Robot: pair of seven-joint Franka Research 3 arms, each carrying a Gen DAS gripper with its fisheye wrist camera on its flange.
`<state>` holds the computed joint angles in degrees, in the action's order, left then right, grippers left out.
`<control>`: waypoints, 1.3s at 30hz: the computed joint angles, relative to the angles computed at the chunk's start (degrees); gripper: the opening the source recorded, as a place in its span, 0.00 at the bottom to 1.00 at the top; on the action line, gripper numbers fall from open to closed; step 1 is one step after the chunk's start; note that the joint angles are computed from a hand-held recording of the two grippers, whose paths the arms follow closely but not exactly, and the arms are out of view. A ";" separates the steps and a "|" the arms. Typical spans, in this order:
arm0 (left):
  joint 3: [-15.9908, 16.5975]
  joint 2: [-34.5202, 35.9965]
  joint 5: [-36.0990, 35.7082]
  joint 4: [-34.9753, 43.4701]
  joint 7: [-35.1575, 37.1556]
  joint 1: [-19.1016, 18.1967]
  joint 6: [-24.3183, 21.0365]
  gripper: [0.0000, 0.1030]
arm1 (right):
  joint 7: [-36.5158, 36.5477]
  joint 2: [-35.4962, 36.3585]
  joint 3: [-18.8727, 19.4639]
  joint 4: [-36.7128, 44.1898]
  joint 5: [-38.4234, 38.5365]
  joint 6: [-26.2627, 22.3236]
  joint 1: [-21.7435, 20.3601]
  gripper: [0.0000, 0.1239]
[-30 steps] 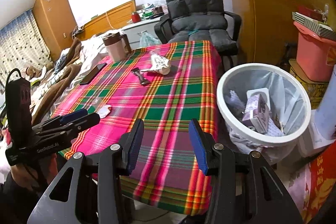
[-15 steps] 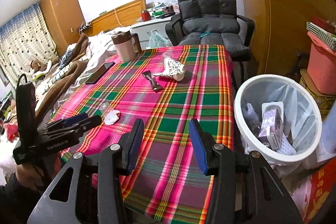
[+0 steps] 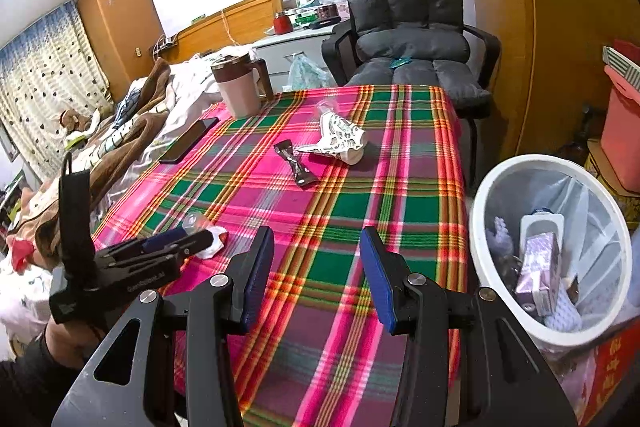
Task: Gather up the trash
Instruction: 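Grasp the clear plastic cup with the left tool while the right tool grasps the brown snack stick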
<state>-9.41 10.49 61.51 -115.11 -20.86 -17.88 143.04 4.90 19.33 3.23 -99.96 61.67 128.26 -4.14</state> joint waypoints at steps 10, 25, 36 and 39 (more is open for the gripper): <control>0.94 0.23 1.65 -0.25 -0.51 0.93 2.84 0.31 | 2.73 3.13 0.74 3.77 -3.97 -0.34 0.96 0.38; 2.14 -1.11 5.94 -1.16 -3.79 3.50 5.51 0.31 | 6.07 9.72 2.97 12.59 -12.69 0.74 3.30 0.38; 1.97 -3.61 11.37 -5.36 -10.85 6.14 9.84 0.31 | 8.80 14.10 4.16 17.03 -19.65 3.44 5.73 0.38; 1.88 -3.74 12.33 -5.78 -11.95 6.65 10.69 0.31 | 9.25 15.03 4.55 18.00 -20.75 4.09 6.00 0.38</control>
<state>-7.54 6.75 73.85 -120.89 -32.81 -11.23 153.73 14.15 34.36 7.78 -81.96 40.91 132.35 1.87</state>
